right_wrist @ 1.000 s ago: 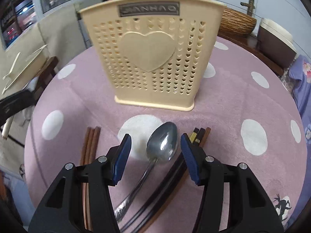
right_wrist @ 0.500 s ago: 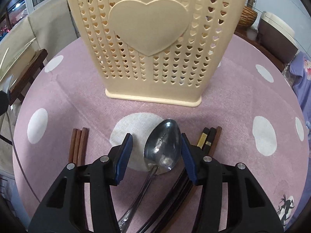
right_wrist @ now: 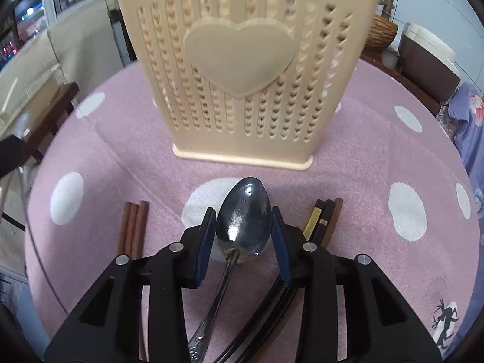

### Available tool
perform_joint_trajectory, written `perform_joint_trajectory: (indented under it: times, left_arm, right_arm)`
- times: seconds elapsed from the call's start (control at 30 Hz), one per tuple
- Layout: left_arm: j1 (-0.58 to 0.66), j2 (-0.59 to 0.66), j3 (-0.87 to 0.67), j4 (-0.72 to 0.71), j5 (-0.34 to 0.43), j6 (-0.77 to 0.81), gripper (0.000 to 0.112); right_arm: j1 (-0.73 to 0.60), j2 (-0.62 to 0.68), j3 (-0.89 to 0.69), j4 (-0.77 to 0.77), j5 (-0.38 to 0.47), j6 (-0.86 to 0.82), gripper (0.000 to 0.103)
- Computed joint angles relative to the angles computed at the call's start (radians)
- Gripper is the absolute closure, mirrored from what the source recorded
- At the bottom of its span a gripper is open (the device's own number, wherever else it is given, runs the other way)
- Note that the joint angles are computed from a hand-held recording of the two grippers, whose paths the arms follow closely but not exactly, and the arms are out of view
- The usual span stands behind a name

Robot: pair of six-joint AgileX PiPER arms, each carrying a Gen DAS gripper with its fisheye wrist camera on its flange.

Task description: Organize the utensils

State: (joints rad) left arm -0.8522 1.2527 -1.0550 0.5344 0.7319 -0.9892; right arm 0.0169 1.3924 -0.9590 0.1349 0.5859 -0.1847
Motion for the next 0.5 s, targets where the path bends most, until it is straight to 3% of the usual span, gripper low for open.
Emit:
perform_joint_trajectory:
  times: [0.13, 0.3, 0.5]
  left_arm:
    - [-0.022, -0.022, 0.014, 0.062, -0.004, -0.061, 0.076]
    - [-0.055, -0.038, 0.012, 0.14, 0.008, -0.137, 0.076]
    - [-0.073, -0.029, 0.007, 0.182, 0.006, -0.183, 0.076]
  right_arm:
    - [-0.091, -0.098, 0.037, 0.239, -0.022, -0.215, 0.066]
    - [-0.211, -0.204, 0.056, 0.469, 0.03, -0.424, 0.066]
    - [-0.257, -0.246, 0.057, 0.509, 0.07, -0.473, 0.066]
